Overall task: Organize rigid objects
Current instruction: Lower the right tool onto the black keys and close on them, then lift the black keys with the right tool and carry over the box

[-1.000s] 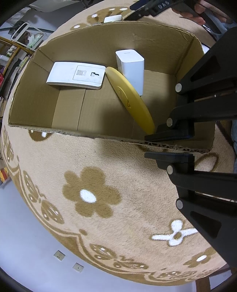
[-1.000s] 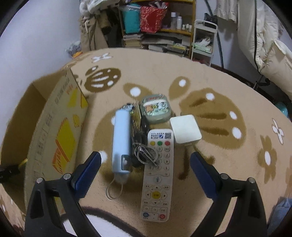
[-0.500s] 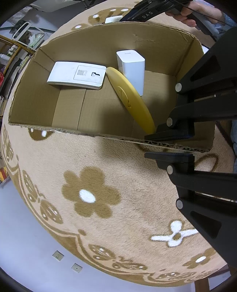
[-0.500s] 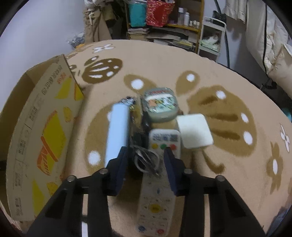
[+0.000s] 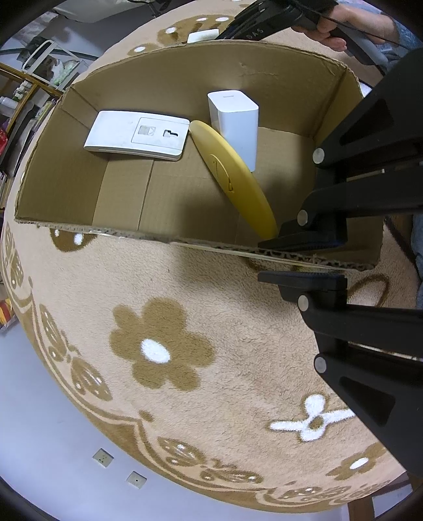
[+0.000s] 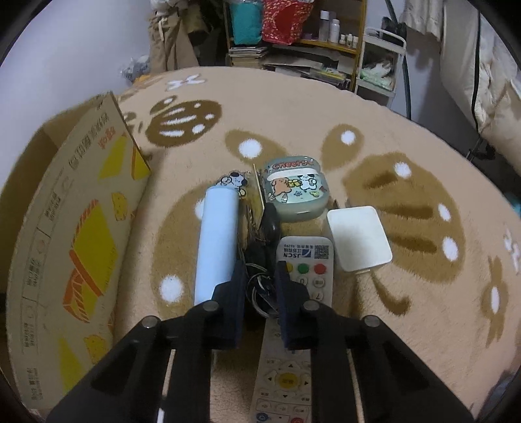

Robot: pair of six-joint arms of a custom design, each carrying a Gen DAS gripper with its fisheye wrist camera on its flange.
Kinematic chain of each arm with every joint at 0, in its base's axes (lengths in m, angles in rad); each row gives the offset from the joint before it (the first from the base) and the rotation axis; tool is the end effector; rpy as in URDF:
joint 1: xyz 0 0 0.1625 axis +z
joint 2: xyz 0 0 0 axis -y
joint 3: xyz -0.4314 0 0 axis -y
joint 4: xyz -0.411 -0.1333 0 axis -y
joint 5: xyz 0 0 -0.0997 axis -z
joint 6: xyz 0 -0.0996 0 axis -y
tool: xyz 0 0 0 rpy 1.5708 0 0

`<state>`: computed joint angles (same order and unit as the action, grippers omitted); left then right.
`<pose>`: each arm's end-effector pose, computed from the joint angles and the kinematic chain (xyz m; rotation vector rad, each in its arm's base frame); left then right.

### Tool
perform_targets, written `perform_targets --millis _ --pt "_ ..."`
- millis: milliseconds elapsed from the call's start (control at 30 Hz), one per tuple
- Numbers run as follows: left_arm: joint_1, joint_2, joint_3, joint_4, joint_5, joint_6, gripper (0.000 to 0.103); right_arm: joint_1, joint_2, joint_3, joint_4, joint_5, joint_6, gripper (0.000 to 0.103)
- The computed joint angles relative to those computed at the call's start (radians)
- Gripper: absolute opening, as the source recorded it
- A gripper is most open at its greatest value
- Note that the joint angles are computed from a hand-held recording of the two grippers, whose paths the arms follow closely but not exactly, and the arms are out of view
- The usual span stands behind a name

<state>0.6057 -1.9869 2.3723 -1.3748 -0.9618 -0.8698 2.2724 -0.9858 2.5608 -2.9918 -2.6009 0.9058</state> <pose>-0.0930 -0.2959 0.2796 0.3285 2.3080 -0.1571 0.2477 -0.2190 0.0452 -0.1290 -2.2046 0.7809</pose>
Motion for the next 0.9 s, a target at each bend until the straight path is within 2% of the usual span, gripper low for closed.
perform_targets --millis 167,267,367,400,433,500,600,667,767,900 --pt "0.001 0.002 -0.001 -0.001 -0.001 0.0 0.011 0.006 -0.014 -0.011 0.073 0.004 0.036 0.019" --pt "0.001 0.004 -0.002 -0.002 0.0 0.0 0.011 0.015 -0.006 -0.005 0.034 -0.012 0.067 0.016" --pt "0.002 0.004 -0.002 -0.003 -0.002 0.0 0.011 0.032 -0.022 -0.007 0.053 -0.026 0.083 0.01" --pt "0.003 0.005 -0.003 -0.004 -0.003 0.0 0.011 0.041 -0.03 -0.01 0.061 -0.037 0.09 0.006" --pt "0.004 0.006 -0.003 -0.005 -0.002 0.0 0.011 0.049 -0.039 -0.01 0.065 -0.044 0.096 0.006" --pt "0.004 0.007 -0.003 -0.004 -0.002 0.001 0.011 0.068 -0.051 -0.003 0.008 -0.048 0.076 0.006" --pt "0.004 0.006 -0.003 -0.006 -0.003 0.0 0.011 0.091 -0.068 -0.016 0.055 -0.077 0.096 0.006" --pt "0.005 0.006 -0.002 -0.008 -0.004 0.001 0.011 0.099 -0.072 -0.017 0.031 -0.075 0.08 0.006" --pt "0.004 0.006 -0.002 -0.007 -0.003 0.001 0.011 0.097 -0.073 -0.021 0.029 -0.073 0.07 0.006" --pt "0.005 0.006 -0.002 -0.006 -0.003 -0.001 0.011 0.076 -0.069 -0.003 -0.033 -0.049 0.049 0.006"
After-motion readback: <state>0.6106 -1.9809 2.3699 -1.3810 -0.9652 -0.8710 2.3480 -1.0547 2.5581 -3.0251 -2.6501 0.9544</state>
